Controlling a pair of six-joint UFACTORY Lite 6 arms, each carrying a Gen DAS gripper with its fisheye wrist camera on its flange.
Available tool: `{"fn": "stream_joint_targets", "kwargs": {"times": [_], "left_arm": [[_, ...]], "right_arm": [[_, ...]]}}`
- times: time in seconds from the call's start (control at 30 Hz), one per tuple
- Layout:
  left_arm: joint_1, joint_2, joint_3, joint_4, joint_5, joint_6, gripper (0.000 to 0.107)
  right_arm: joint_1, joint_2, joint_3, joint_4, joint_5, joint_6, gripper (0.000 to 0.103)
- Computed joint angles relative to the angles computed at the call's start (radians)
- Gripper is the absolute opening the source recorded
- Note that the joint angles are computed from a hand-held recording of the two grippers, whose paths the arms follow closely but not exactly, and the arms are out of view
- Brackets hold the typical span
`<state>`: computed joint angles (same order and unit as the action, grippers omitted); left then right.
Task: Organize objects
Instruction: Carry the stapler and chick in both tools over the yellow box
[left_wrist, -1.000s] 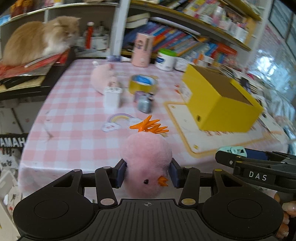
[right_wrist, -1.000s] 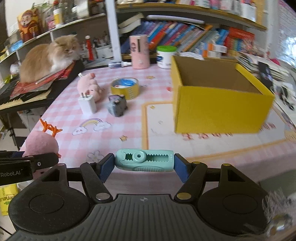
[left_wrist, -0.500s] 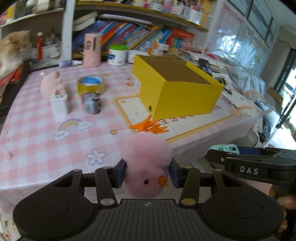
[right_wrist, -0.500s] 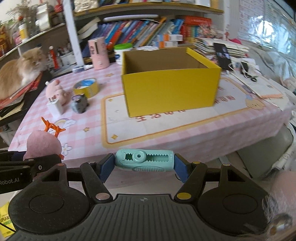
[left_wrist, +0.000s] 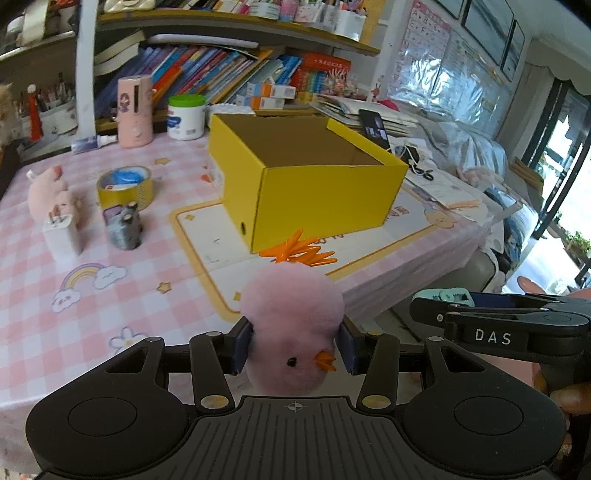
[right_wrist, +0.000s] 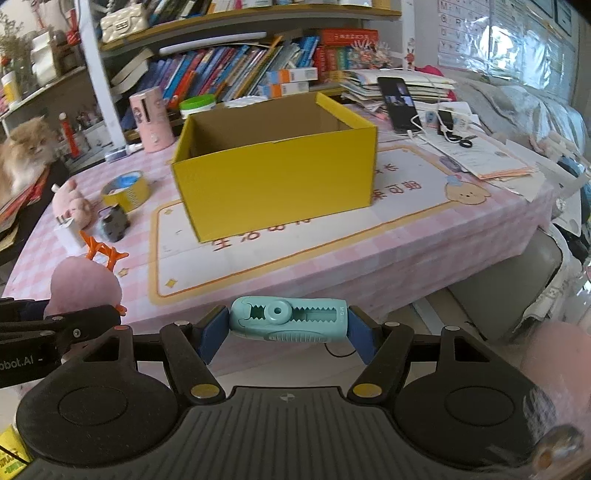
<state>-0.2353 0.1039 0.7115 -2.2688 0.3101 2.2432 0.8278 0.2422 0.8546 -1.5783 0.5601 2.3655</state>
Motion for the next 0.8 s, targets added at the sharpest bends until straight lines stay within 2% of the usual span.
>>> {"fn": "stream_joint_targets", "kwargs": {"times": [0.3, 0.8], "left_arm": [[-0.085, 0.086, 0.098, -0.159, -0.046, 0.105, 0.046], [-0.185, 0.176, 0.226, -0.6, -0.089, 0.484, 0.046]], "right_arm": [[-0.112, -0.029, -0.037, -0.093, -0.065, 0.015, 0.067], [-0.284, -0.003, -0.01, -0.298, -0.181, 0.064, 0.067]]}}
